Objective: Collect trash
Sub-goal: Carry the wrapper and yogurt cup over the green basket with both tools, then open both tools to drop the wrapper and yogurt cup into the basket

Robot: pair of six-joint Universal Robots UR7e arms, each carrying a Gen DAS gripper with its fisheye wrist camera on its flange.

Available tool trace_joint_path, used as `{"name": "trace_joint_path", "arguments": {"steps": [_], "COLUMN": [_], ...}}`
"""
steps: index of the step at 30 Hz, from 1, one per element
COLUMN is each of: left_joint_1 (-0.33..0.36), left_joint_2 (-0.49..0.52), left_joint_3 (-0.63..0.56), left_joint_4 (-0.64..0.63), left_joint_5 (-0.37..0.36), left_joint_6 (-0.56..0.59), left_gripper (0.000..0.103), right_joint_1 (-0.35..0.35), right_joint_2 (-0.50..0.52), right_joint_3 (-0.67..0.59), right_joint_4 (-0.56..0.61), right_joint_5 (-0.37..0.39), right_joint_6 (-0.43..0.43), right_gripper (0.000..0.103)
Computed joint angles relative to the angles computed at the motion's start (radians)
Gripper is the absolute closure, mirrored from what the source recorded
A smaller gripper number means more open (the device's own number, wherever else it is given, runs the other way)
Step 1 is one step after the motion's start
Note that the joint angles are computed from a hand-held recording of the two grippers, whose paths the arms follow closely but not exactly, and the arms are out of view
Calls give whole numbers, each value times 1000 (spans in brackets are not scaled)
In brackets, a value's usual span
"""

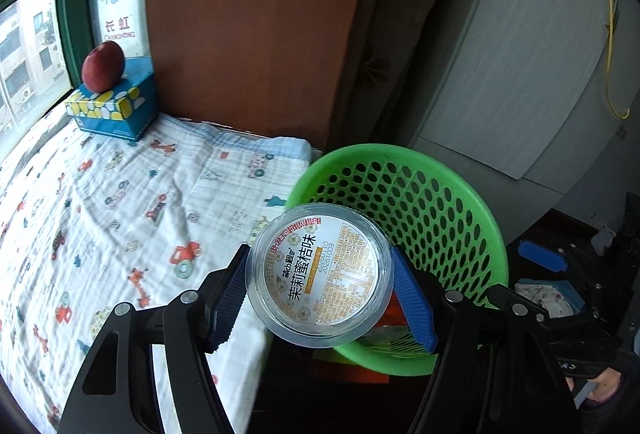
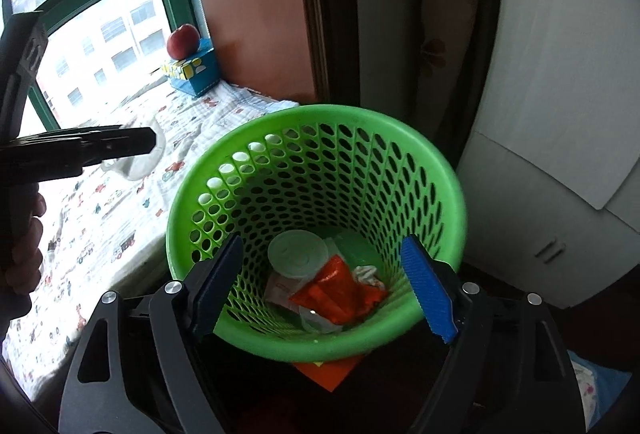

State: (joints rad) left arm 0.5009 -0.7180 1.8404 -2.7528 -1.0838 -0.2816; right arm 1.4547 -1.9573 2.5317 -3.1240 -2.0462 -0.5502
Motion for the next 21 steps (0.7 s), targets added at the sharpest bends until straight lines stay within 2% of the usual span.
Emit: {"name": "trace_joint_path", "arguments": {"steps": [10,17,21], "left_joint_1": [-8,-13,-14], "left_joint_2": [55,88,92], "left_joint_3": [-41,-67,-66], "left_joint_4": [33,47,37], "left_joint_5": [-36,-69,-84], "left_joint_6": [-3,0,-4], "left_gripper": [36,36,27], "right_joint_1": [-16,-57,-63], "right_joint_2": [-63,-111,-126], "right_joint_3": [39,54,62], "right_joint_4": [-14,13,16], "right_joint_5": [25,74,81], "right_joint_6": [-2,12,17], "right_gripper": [21,21,21]}}
